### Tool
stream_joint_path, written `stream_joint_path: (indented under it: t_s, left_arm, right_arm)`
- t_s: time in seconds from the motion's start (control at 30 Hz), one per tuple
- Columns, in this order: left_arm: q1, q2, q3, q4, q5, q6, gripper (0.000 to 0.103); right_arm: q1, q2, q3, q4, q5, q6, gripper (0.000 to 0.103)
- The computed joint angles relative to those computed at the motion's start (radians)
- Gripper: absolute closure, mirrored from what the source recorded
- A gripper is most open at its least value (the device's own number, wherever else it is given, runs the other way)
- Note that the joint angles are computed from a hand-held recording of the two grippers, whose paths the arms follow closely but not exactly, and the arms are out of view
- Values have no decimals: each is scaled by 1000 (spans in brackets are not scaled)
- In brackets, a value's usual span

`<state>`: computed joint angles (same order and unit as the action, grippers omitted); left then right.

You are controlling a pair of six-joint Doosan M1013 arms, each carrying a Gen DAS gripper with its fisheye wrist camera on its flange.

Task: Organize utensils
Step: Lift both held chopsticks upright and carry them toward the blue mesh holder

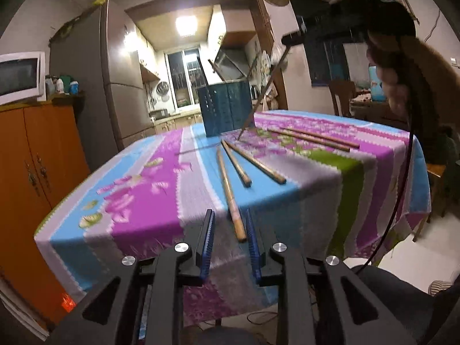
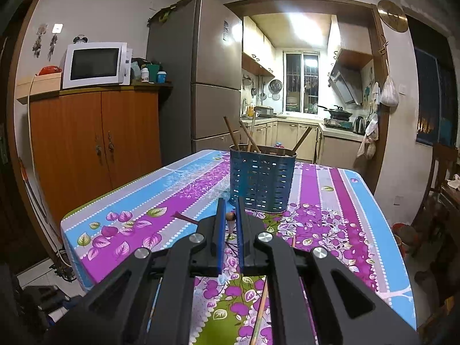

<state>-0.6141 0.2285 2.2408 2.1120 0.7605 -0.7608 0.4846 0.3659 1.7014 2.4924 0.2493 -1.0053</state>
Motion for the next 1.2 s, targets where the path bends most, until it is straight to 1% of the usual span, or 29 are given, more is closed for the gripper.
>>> stream_joint_path:
  t_s: [0.17,0.33,0.4,0.53,0.63,0.73,0.93,1.07,1.2]
  left_arm:
    - [-4,9,2,4,-2,-9,79]
    - [-20,14,8,16,64,6,79]
    - [-23,21,8,22,74,22,79]
    - [-18,28,6,29,61,18,89]
    - [-20,27,9,42,76,6,90]
    - [-17,28,7,46,70,-1,93]
    - [-11,29,7,52,66,-16,95]
    - [-12,18,13,63,78,-26,95]
    - [-11,-8,13,77,91,-24,96]
  right_arm:
    - [3,1,0,7,5,-11,98]
    - [5,4,-5,0,-3,-3,98]
    - [6,5,-7,-6,-7,3,98]
    - [7,6,-7,-4,-7,2,98]
    - [8,7,-8,5,-14,-9,98]
    - [10,7,-9,21,-17,-24,98]
    - [11,7,-8,30,-17,-36,98]
    - [15,5,-4,98,-11,-113,98]
    - [14,1,-1,126,2,-141,98]
